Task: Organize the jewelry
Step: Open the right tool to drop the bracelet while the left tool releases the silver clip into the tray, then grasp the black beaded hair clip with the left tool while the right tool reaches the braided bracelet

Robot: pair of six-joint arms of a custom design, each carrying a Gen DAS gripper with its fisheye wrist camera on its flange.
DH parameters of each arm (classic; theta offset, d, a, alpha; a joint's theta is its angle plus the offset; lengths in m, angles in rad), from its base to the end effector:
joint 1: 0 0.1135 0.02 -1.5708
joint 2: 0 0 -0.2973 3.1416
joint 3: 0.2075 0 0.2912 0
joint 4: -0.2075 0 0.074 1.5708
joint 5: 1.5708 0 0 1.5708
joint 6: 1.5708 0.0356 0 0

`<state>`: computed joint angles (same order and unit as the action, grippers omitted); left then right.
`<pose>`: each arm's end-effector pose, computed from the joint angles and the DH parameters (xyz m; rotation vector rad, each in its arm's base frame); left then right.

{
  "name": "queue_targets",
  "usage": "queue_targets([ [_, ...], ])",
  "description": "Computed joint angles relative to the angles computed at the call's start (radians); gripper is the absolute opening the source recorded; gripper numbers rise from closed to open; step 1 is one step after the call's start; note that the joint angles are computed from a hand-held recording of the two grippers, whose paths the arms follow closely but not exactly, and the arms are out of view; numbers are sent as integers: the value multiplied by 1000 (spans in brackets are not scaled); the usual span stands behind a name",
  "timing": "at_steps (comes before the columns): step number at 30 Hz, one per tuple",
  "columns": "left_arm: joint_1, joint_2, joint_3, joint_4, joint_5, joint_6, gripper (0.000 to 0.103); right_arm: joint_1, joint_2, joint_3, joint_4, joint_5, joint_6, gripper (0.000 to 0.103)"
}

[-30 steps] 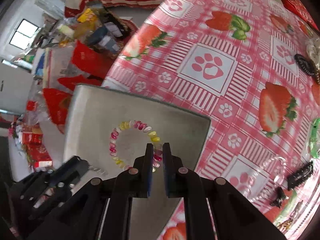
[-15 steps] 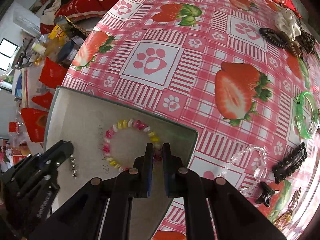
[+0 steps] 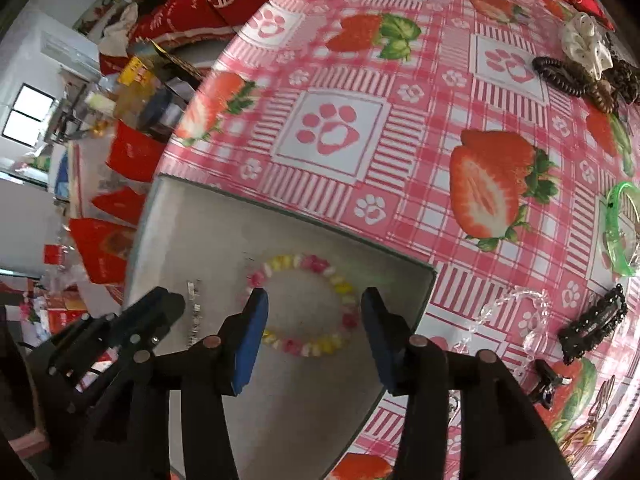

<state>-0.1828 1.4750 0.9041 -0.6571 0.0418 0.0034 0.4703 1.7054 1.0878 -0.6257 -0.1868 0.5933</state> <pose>0.2953 -0.0561 0.2027 0.2706 2.7891 -0.1018 0.3197 0.1699 0.1888 0.1342 2.9126 0.4796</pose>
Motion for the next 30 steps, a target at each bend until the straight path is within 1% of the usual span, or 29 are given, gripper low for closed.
queue_targets([
  [3,10,-31,7,-30,34,10,17,-11,-40,-14,11,-19,20,53],
  [8,32,-92,6,-76,82,13,17,-43,-159,-75,15,-31,59,57],
  [12,53,-129,0,-123,114,-1,18,-43,-247,-133,-13,-22,84,57],
  [13,58,-137,-3,-136,116,-5,52,-44,-271,-151,-27,-17,89,57],
  [14,59,-142,-3,-148,110,-10,103,-47,-295,-170,-40,-16,92,58],
  [15,48,-162,-13,-143,73,-30,103,-49,-313,-184,-54,-14,95,58],
  [16,41,-175,-22,-141,62,-30,103,-49,-338,-207,-69,-11,97,58],
  [18,32,-172,-18,-158,66,-15,103,-56,-382,-235,-104,-12,96,58],
  [25,-36,-172,-28,-179,41,-31,103,-95,-524,-337,-221,11,112,59],
  [27,-76,-174,-23,-188,31,-37,103,-115,-568,-363,-254,18,116,66],
  [29,-132,-171,-16,-193,-2,-41,103,-144,-628,-391,-304,40,115,67],
  [30,-181,-162,-6,-194,-37,-41,103,-155,-648,-400,-325,49,115,74],
])
